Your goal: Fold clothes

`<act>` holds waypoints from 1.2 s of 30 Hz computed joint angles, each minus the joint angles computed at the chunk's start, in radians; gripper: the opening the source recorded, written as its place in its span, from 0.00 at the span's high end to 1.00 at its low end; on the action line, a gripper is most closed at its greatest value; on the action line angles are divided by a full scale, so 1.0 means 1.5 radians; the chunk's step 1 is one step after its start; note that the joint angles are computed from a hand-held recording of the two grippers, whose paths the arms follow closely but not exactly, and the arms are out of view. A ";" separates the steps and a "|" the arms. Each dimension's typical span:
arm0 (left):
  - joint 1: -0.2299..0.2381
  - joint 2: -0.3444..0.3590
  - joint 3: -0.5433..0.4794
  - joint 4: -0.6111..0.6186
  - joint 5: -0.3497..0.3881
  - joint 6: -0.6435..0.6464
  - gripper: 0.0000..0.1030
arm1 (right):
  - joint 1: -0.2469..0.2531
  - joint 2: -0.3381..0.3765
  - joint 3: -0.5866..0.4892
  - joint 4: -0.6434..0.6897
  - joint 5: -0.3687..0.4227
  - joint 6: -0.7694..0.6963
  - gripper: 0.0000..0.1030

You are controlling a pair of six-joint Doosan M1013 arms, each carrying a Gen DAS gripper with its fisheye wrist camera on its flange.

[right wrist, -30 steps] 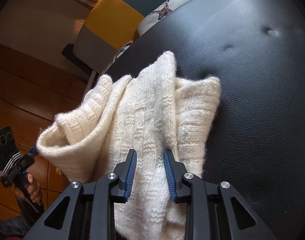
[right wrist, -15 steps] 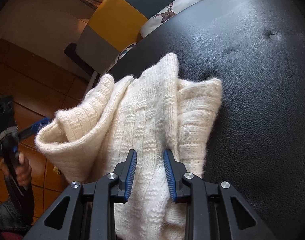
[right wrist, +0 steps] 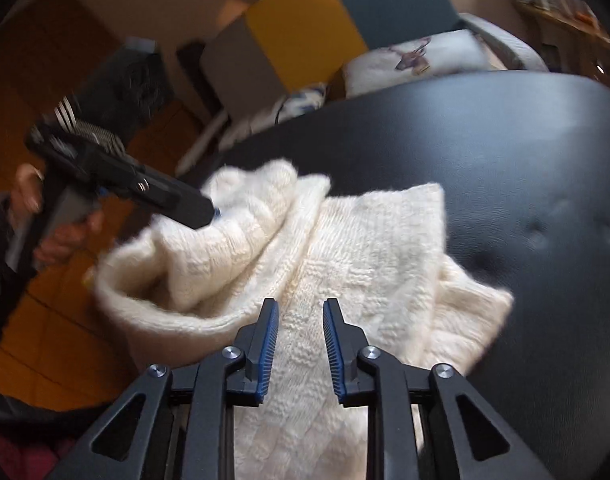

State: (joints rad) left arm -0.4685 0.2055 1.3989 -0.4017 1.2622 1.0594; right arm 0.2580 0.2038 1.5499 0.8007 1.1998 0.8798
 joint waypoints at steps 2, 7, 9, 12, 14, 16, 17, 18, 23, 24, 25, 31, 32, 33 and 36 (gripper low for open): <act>0.001 0.007 -0.004 -0.005 0.015 -0.001 0.17 | 0.007 0.011 -0.005 0.011 0.019 -0.011 0.81; 0.003 0.029 -0.027 -0.015 0.062 0.008 0.16 | 0.016 0.013 -0.001 0.079 0.035 -0.056 0.81; 0.003 0.042 -0.037 -0.017 0.084 0.016 0.15 | 0.024 0.018 -0.006 0.086 0.039 -0.056 0.80; -0.001 0.059 -0.052 -0.011 0.121 0.028 0.12 | 0.028 0.016 0.003 0.112 0.032 -0.066 0.80; -0.002 0.067 -0.057 -0.008 0.139 0.028 0.11 | 0.030 0.010 0.013 0.129 0.021 -0.075 0.80; -0.002 0.071 -0.060 -0.009 0.153 0.029 0.09 | 0.031 0.003 0.025 0.143 0.003 -0.083 0.80; -0.002 0.072 -0.060 -0.010 0.160 0.032 0.08 | 0.033 -0.002 0.032 0.147 -0.009 -0.091 0.80; -0.001 0.073 -0.061 -0.013 0.166 0.033 0.08 | 0.034 -0.007 0.039 0.151 -0.017 -0.096 0.80; -0.001 0.072 -0.060 -0.006 0.185 0.032 0.08 | 0.034 -0.025 0.068 0.161 -0.052 -0.095 0.79; -0.004 0.069 -0.060 0.005 0.185 0.034 0.10 | 0.033 -0.030 0.074 0.160 -0.059 -0.095 0.78; -0.008 0.066 -0.059 0.017 0.187 0.038 0.16 | 0.031 -0.034 0.079 0.159 -0.064 -0.096 0.78; -0.008 0.027 -0.026 0.068 0.157 0.016 0.66 | 0.022 -0.068 0.097 0.081 -0.101 -0.095 0.73; -0.008 0.019 -0.017 0.069 0.144 0.015 0.71 | 0.023 -0.075 0.099 0.046 -0.115 -0.086 0.73; -0.009 0.010 -0.008 0.073 0.130 0.013 0.73 | 0.023 -0.081 0.100 0.010 -0.129 -0.076 0.73; -0.012 -0.020 0.023 0.085 0.075 0.000 0.79 | 0.025 -0.086 0.093 -0.090 -0.137 -0.035 0.73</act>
